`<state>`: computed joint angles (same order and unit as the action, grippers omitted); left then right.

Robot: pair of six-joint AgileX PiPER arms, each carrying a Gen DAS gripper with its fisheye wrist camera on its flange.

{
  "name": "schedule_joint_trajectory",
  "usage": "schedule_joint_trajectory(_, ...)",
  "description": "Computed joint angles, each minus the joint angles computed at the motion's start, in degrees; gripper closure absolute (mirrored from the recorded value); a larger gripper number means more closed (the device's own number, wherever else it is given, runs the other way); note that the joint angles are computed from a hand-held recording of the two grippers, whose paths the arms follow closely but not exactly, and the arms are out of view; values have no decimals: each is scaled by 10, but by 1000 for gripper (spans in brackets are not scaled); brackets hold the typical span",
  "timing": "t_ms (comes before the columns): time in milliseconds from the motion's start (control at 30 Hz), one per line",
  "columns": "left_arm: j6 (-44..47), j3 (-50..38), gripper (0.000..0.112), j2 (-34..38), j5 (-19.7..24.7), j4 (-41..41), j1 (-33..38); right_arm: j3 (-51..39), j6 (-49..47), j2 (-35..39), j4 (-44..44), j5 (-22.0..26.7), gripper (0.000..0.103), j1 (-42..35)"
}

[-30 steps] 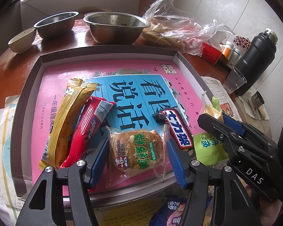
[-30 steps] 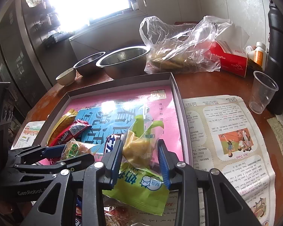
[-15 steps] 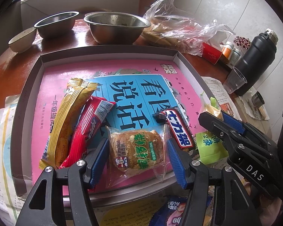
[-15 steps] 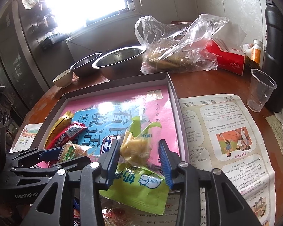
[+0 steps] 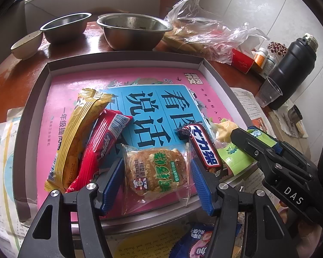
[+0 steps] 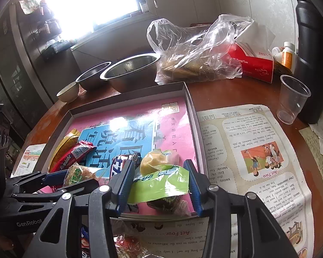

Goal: Organize snacks
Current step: 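Lower the bread and green bag into the tray and open both grippers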

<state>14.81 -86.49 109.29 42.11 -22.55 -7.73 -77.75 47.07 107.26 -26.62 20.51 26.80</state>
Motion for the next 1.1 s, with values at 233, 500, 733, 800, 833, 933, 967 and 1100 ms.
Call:
schedule_joint_trajectory(233,-7,3,48,-4,-2,12,-2,10,17,-10,-13,-5,55,3)
schedule_joint_trajectory(500,-13,11,43,-14,-7,21,-7,24,35,-23,-27,-8,54,5)
schedule_joint_trajectory(733,-12,22,37,-25,-16,21,-9,27,40,-27,-32,-8,53,6)
schedule_joint_trajectory(800,-11,27,37,-29,-20,20,-9,30,49,-30,-41,-8,52,7)
schedule_joint_trajectory(833,-11,28,37,-31,-21,19,-9,33,53,-32,-45,-9,52,8)
schedule_joint_trajectory(933,-4,38,37,-41,-30,11,-8,38,68,-36,-61,-9,52,9)
schedule_joint_trajectory(967,-2,41,37,-45,-35,9,-8,39,74,-38,-68,-9,52,10)
schedule_joint_trajectory(1100,3,54,36,-61,-49,-1,-4,46,101,-46,-98,-9,51,15)
